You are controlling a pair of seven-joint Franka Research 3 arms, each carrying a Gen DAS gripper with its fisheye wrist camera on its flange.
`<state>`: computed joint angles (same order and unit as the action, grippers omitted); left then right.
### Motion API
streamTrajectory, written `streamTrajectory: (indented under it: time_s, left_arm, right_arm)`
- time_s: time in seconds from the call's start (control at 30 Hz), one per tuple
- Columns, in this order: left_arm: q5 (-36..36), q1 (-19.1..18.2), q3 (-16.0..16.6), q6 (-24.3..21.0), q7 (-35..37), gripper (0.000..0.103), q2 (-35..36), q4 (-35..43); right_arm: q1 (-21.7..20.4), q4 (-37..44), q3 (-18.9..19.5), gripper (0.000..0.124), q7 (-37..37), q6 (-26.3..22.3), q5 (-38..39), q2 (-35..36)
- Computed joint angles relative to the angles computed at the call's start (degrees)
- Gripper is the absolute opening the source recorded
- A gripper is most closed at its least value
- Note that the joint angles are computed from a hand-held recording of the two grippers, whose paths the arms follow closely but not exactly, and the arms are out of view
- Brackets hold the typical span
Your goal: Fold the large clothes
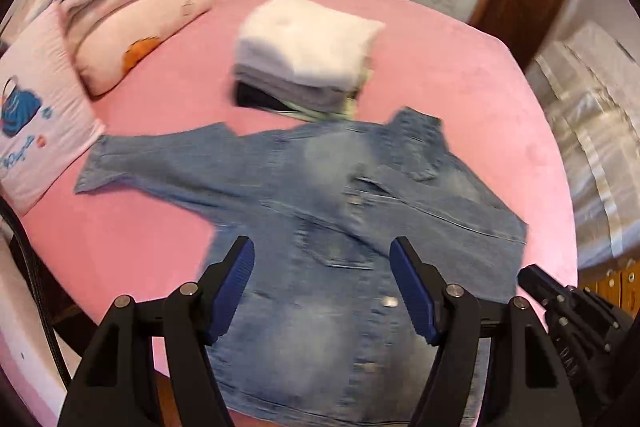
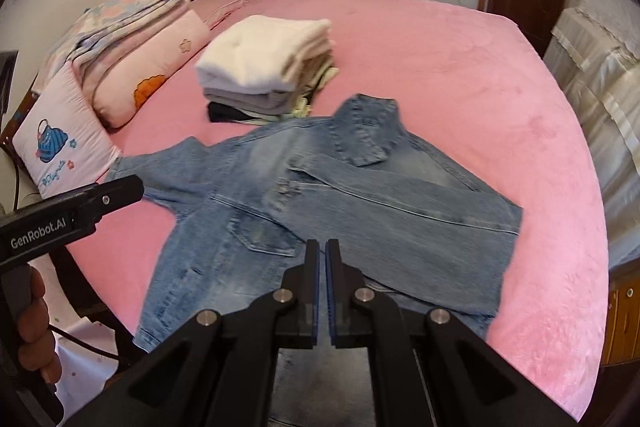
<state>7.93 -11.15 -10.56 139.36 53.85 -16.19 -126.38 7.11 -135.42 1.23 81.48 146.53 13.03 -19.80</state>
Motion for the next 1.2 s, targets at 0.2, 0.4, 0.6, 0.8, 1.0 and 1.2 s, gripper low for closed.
streamTrajectory:
  time_s: [0.2, 0.4, 0.6, 0.8, 1.0, 1.2]
  left_arm:
    - [-8.52, 3.85, 9.63, 0.73, 14.54, 0.069, -2.13, -5.26]
    - [-17.44, 10.41, 16.81, 1.28, 30.64, 0.069, 3.28, -4.43]
    - [-34.22, 17.22, 21.85, -1.70, 44.97, 0.069, 14.59, 1.58]
    - [-50.83, 26.14, 20.95, -5.96, 51.24, 0.069, 25.82, 8.31]
    - [-62.76, 34.36, 16.14, -9.93, 52.38, 0.069, 36.23, 15.32]
    - [-67.62, 39.02, 10.40, -9.19, 50.60, 0.048, 41.96, 18.51]
  right_arm:
    - [2.77, 10.18, 6.86, 0.003, 12.93, 0.26, -8.41, 10.15]
    - [10.22, 26.04, 7.92, 0.016, 25.37, -2.65, -15.94, 26.19]
    - [19.44, 44.33, 4.56, 0.019, 32.95, -6.68, -19.50, 42.91]
    - [24.59, 59.33, 2.51, 0.019, 31.87, -13.90, -17.41, 54.52]
    - [26.74, 66.38, 0.83, 0.019, 31.95, -18.21, -16.33, 60.17]
    - [26.93, 65.39, 0.03, 0.019, 32.58, -19.35, -16.00, 59.98]
